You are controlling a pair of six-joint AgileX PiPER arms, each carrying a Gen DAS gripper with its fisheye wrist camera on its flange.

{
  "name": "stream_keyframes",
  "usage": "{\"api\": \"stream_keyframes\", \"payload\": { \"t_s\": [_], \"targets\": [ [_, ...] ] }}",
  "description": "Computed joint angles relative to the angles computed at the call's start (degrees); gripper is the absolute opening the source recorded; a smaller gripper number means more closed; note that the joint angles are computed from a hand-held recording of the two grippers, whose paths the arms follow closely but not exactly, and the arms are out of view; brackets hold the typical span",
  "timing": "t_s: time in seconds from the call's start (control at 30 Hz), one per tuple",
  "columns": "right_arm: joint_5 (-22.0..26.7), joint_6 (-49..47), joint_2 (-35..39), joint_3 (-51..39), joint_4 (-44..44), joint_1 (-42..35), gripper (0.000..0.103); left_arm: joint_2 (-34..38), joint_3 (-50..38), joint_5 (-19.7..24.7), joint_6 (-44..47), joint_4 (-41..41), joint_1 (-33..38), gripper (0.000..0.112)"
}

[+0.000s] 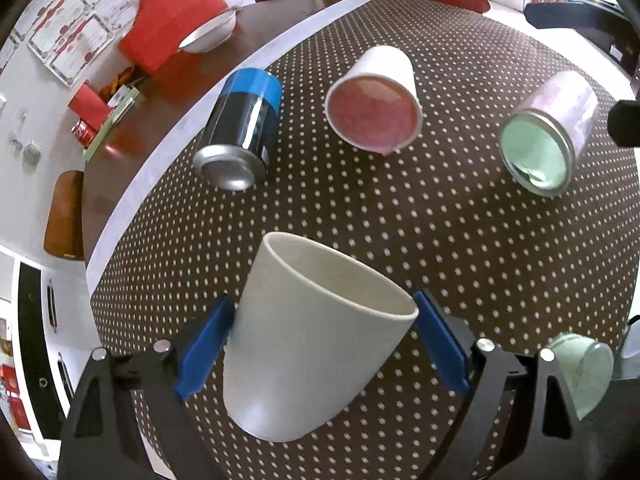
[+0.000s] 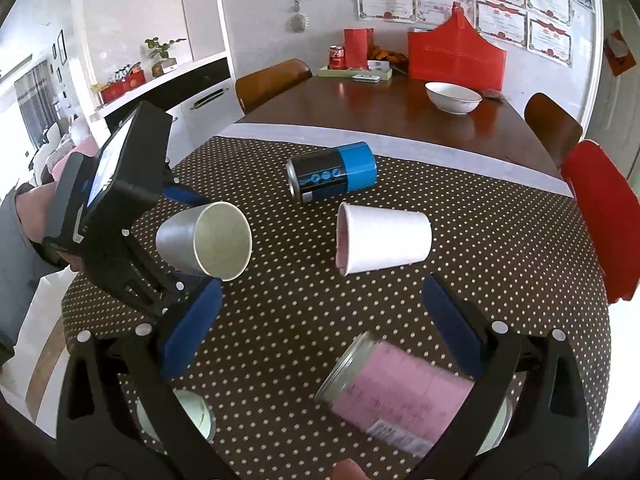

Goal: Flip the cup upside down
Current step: 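Close the left gripper around the white cup's base end, then lift the white cup with the left gripper and rotate it rim-down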

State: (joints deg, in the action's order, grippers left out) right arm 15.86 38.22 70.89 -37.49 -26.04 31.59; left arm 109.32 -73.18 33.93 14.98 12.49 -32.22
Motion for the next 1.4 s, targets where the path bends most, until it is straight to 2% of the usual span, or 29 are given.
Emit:
{"api": "stream_keyframes", "payload": {
  "t_s": [0.23, 0.4, 0.57, 0.63, 0.93, 1.1, 1.2, 1.23, 1.33, 1.4],
  "targets": [
    [0.0, 4.7, -3.2, 3.0, -2.5, 2.6, 0.098, -4.2, 5.6, 1.2, -4.7, 1.9, -1.8, 0.088],
    [-0.9, 4.8, -5.2, 4.9, -1.2, 3.4, 0.098, -8.1, 10.3, 2.7, -8.8, 3.0, -5.9, 0.088],
    [-0.2, 8.2, -7.9, 7.2, -3.4, 4.9, 0.098, -11.0, 13.0, 1.7, -11.6, 1.2, -10.6, 0.086],
    [1.1, 10.9, -9.4, 8.2, -5.5, 5.9, 0.098, -11.2, 13.5, 0.9, -14.8, 2.8, -12.9, 0.086],
    [8.1, 17.6, -15.5, 10.5, -9.7, 8.4, 0.098, -9.4, 13.3, -1.8, -19.0, 4.9, -17.4, 0.087],
    [10.2, 20.8, -15.7, 10.8, -11.5, 9.8, 0.098, -8.8, 13.9, -4.0, -21.3, 5.3, -16.1, 0.087],
    [10.7, 21.3, -15.4, 10.7, -11.7, 10.3, 0.098, -7.8, 13.1, -2.4, -27.5, 10.3, -16.5, 0.087],
    [10.9, 21.5, -15.2, 10.5, -11.8, 10.6, 0.098, -7.3, 13.0, -1.4, -31.6, 14.2, -17.4, 0.087],
    [11.6, 21.6, -14.9, 9.9, -12.2, 11.4, 0.098, -7.6, 15.0, -2.5, -37.2, 20.7, -18.7, 0.087],
    [12.2, 22.6, -14.2, 9.2, -13.0, 12.3, 0.098, -8.4, 16.4, -4.1, -38.2, 22.1, -18.7, 0.087]
  ]
}}
